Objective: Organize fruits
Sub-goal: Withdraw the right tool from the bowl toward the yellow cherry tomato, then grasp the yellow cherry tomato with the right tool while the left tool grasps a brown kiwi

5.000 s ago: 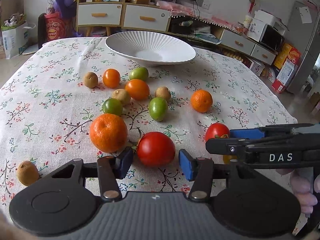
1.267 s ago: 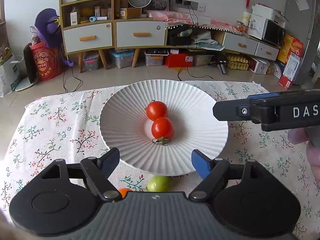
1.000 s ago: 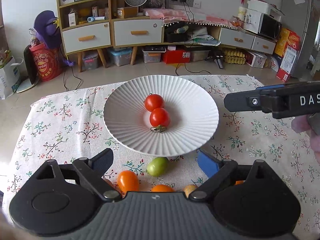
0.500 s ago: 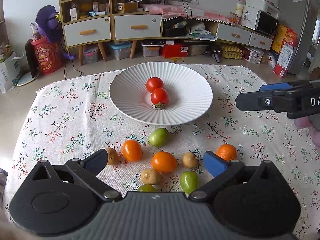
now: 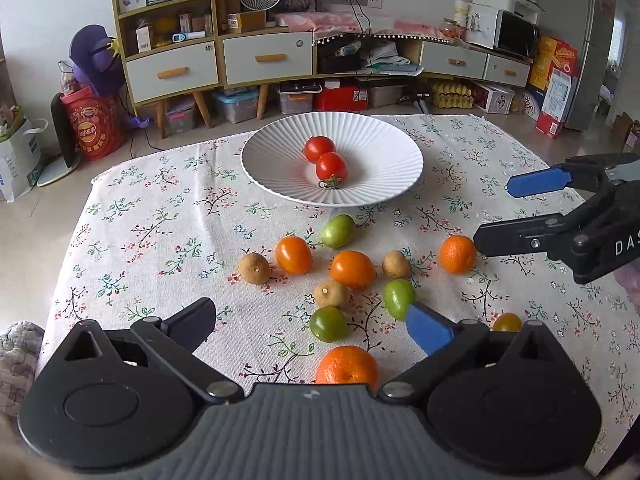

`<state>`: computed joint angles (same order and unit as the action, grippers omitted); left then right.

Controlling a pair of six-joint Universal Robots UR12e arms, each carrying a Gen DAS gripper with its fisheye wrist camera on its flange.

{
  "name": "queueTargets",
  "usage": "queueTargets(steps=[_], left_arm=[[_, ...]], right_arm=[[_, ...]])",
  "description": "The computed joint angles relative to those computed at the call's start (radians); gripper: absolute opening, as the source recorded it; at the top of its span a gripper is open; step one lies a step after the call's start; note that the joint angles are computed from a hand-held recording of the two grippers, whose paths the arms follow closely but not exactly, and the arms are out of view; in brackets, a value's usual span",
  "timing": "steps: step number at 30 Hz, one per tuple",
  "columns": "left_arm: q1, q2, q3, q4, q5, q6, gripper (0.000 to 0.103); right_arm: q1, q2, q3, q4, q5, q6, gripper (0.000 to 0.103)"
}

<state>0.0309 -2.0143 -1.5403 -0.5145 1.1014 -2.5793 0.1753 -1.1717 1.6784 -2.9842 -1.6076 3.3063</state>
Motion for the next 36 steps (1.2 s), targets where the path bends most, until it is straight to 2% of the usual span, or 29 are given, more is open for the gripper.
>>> queueTargets(steps=[5,10,14,19,24,26,29,31,33,35,36], left_arm=[[0.015,0.011,-0.025,0.006,-0.009,0.031,0.099],[0.030,0.024,-0.062,0.048,-0.005,0.074,0.099],[0.037,0.031,-0.071,0.019,-0.002,0.102,0.099],[0.048,0.041,-0.081,-0.040,0.007,0.124,0.099],[0.053,0.045,-0.071,-0.110,0.060,0.140,0.099],[0.055,0.044,-0.054,-0.157,0.081,0.143,0.099],[0.061,0.036,-0.017,-0.271,0.089,0.128,0.098],[0.062,0.028,0.007,-0.350,0.107,0.119,0.096],[0.060,0.023,0.020,-0.397,0.127,0.120,0.089],[0.057,0.026,0.015,-0.390,0.138,0.133,0.086],[0.057,0.027,0.014,-0.390,0.138,0.141,0.082]], right_arm=[[0.013,-0.001,0.024,-0.034,0.013,-0.021,0.102],[0.023,-0.002,0.054,-0.084,0.024,-0.054,0.102],[0.031,-0.008,0.070,-0.076,0.018,-0.101,0.102],[0.030,-0.020,0.095,-0.035,0.044,-0.085,0.102],[0.032,-0.027,0.110,0.034,0.052,-0.085,0.102],[0.033,-0.027,0.109,0.059,0.046,-0.085,0.102],[0.033,-0.025,0.108,0.078,0.043,-0.080,0.102],[0.041,-0.022,0.106,0.080,0.011,-0.102,0.102],[0.042,-0.022,0.105,0.082,0.005,-0.116,0.102],[0.041,-0.022,0.105,0.088,0.007,-0.112,0.102],[0.041,-0.023,0.106,0.089,0.008,-0.113,0.102]])
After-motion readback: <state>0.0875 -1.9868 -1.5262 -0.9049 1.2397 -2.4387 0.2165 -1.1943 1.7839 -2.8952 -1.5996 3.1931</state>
